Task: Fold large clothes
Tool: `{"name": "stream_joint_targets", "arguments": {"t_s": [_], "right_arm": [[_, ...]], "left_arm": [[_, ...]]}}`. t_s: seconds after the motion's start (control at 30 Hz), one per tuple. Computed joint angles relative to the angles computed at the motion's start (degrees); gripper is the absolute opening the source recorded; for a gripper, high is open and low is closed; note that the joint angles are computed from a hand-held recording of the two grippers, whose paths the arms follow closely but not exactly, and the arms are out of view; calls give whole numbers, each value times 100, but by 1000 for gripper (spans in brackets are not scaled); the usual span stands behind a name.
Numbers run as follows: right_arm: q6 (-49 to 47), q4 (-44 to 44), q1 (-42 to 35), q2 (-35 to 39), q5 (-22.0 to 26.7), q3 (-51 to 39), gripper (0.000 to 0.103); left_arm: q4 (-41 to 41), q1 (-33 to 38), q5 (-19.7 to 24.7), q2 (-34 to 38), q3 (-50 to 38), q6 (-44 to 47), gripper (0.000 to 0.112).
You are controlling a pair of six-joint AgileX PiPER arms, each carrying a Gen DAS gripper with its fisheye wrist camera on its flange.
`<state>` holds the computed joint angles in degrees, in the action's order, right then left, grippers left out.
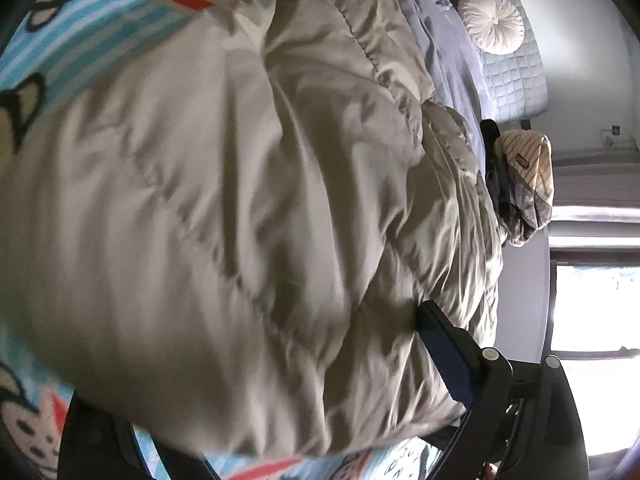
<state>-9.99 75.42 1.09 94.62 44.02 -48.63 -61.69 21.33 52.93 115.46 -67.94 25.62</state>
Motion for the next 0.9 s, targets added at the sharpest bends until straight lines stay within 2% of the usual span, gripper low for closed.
{"name": "stream_joint_targets", "arguments": {"t_s": [0.1, 0.13, 0.17, 0.2, 0.23, 0.27, 0.3, 0.33, 0.4, 0.5, 0.73, 0.9], "right_arm": [[-182, 279, 102, 222, -189, -60, 103], [-201, 366, 120, 259, -229, -53, 103], [-186, 448, 130, 255, -268, -25, 103], [-130, 509, 133, 212, -301, 16, 102], [-75, 541, 121, 164, -317, 53, 101], [75, 474, 87, 105, -310, 76, 93], [325, 300, 76, 69, -308, 63, 74], [417, 262, 46, 59, -264, 73, 66], [351, 329, 8, -26, -224, 103, 41], [541, -93, 53, -304, -224, -2, 29], [934, -811, -5, -1317, 154, 293, 25], [1425, -1327, -209, -2483, 746, 1051, 25]], "left_arm": [[61, -214, -306, 57, -156, -374, 95], [143, -267, -424, 6, -134, -492, 90], [276, -334, -529, -31, -166, -607, 79], [330, -371, -492, -7, -267, -571, 53], [321, -363, -435, -13, -299, -504, 40], [299, -311, -427, -93, -215, -391, 35], [287, -316, -432, -183, -201, -292, 26], [339, -333, -455, -307, -181, -228, 22], [499, -365, -493, -588, -113, -187, 19], [536, -335, -402, -991, 17, -88, 18], [619, 7, 96, -2047, 793, 132, 18], [910, 746, 843, -3081, 1917, 418, 18]]}}
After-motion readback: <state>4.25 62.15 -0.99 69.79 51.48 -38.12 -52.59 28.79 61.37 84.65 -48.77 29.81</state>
